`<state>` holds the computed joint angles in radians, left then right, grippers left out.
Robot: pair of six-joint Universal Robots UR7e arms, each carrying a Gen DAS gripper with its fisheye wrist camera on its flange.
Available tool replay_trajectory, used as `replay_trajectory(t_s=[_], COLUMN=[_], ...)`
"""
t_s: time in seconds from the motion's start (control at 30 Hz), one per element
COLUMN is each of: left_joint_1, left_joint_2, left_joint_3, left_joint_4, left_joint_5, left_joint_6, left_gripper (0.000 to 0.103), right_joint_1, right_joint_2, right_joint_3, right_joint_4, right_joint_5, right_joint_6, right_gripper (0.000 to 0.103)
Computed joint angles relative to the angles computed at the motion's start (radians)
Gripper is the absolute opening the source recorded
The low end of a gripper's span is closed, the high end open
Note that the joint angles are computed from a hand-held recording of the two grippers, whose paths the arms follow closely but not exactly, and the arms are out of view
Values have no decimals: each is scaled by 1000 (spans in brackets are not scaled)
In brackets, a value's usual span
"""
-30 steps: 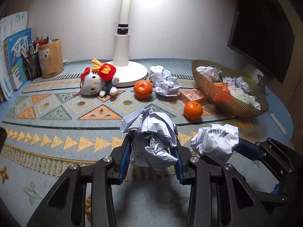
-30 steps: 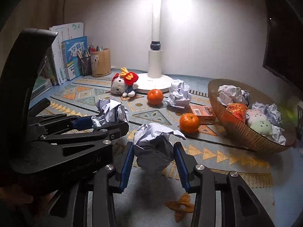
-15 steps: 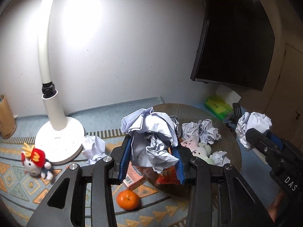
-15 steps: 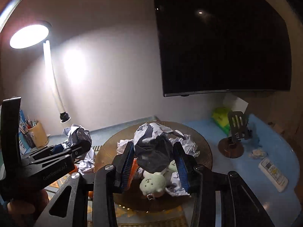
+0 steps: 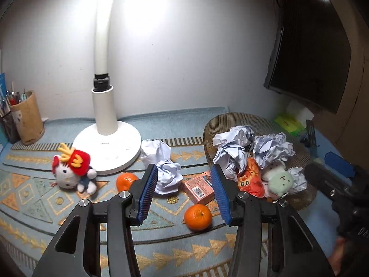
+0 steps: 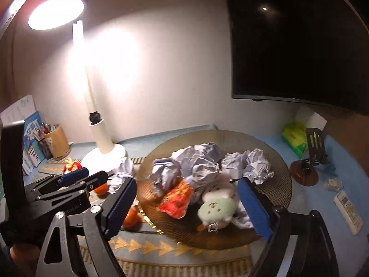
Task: Organize objects
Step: 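Open both tools to drop the paper balls into the bowl, then move both open tools back toward the two mandarin oranges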
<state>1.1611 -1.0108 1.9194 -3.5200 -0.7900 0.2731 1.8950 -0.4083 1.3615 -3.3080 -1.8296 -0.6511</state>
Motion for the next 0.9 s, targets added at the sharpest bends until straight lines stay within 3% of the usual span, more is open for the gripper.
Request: replay_trajectory(t_s=[0.1,0.23,0.37,0.4,0.43,0.5,0.6,0.67,0.7,0.8,0.9], left_joint_1=[-37,-53,-56,-46,-29,19,102,145,168,208,273], left_joint_2=[-87,-195,-228,-237,-244,-252,-255,-275,-289,-313,-336], left_joint_3=[124,227,307,329,345,364,367,346,344,348,359], left_joint_4=[-84,-29,-80,-87,-84,-93,-119,-40,-30,-5,-21], left_joint_5=[-20,-60,1,10,17,12,-35,-56,-106,-141,-302], left_joint_6=[25,-64,-47,-47,-58,-105,-195,-309,-342,-448,-511], left_gripper=[45,45,45,50,72,103,102,102,102,102,102], right_joint_1=[21,36,7,0,-10,-20,-18,-2,8,32,48], right_joint_2=[-25,-2,4,5,6,10,31,59,76,112,137], right_joint_3=[121,214,241,234,224,195,169,142,131,124,118], right_joint_4=[-72,-156,-89,-57,-16,49,42,34,10,-74,-127], right_joint_5=[50,28,13,0,-4,-29,-62,-132,-176,-232,-263], right_joint_6=[-20,-28,38,60,86,144,154,147,135,47,-29], right_gripper=[95,99,99,99,99,99,99,99,99,99,99])
